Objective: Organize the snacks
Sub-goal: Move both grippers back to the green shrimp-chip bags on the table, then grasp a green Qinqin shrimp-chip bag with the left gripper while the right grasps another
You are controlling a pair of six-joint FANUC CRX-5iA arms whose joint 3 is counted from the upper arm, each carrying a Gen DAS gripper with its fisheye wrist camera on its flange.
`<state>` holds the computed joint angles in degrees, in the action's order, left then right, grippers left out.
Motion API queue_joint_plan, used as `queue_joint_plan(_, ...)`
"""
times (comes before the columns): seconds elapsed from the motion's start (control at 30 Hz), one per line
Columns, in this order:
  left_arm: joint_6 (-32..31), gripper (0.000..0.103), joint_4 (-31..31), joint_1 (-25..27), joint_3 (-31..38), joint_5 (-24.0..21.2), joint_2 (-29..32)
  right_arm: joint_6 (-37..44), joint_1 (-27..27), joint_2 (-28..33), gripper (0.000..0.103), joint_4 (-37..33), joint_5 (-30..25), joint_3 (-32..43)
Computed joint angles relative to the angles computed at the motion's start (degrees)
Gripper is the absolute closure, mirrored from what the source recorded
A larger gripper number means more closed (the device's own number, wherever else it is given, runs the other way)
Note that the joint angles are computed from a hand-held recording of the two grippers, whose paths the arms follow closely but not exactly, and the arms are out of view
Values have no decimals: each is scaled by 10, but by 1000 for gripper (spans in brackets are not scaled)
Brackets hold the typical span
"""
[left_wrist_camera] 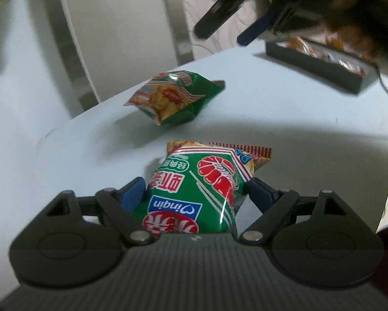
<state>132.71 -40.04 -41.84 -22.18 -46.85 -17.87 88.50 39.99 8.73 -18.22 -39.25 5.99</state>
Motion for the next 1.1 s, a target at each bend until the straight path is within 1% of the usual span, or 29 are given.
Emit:
queue_joint_plan(0.07, 39, 16, -19, -12, 0, -4, 0, -53, 17, 33, 5, 62, 15, 18)
queue_joint_plan(0.13, 63, 16, -32, -18, 0, -6, 2, -110, 31, 69, 4, 133, 29, 32)
queue_joint_plan(0.23, 87, 16, -37, -15, -1, 3, 3, -157, 27, 126, 3, 149, 2, 88)
queue_joint_plan(0.3, 105, 16, -39, -13, -3, 8, 2, -183, 23, 162, 3, 132, -23, 135)
queue_joint_plan(0.37, 108, 16, -33, -7, -5, 13, 2, -196, 31, 189, 0, 143, -33, 164)
queue_joint_plan(0.43, 104, 16, -17, 5, -8, 21, -1, -192, 43, 219, 0, 167, -63, 194)
queue_joint_plan(0.47, 103, 16, -10, 11, -11, 25, -2, -187, 49, 231, 0, 184, -67, 200)
queue_joint_plan(0.5, 105, 16, -7, 14, -11, 27, -3, -174, 51, 249, 0, 180, -92, 221)
queue_joint_plan(0.53, 112, 16, -9, 12, -11, 23, -3, -172, 51, 255, 0, 179, -94, 224)
queue_joint_plan(0.57, 119, 16, -12, 12, -9, 19, -2, -168, 55, 248, 0, 194, -65, 203)
queue_joint_plan(0.67, 131, 16, -8, 18, -9, 19, -3, -140, 49, 250, 1, 175, -61, 208)
queue_joint_plan(0.73, 135, 15, -11, 20, -5, 17, 2, -100, 40, 247, 14, 144, -63, 213)
queue_joint_plan(0.77, 135, 15, -11, 23, -4, 18, 5, -81, 35, 244, 22, 122, -67, 216)
queue_joint_plan(0.8, 136, 15, -10, 23, -2, 17, 8, -78, 35, 239, 26, 119, -69, 213)
queue_joint_plan(0.9, 134, 17, -5, 26, 12, 9, 24, -52, 38, 216, 28, 122, -54, 179)
queue_joint_plan(1.0, 142, 18, 5, 31, 20, 6, 35, -56, 28, 183, 30, 114, -37, 132)
queue_joint_plan(1.1, 154, 17, 1, 23, 41, -15, 60, -69, 14, 143, 30, 110, -14, 74)
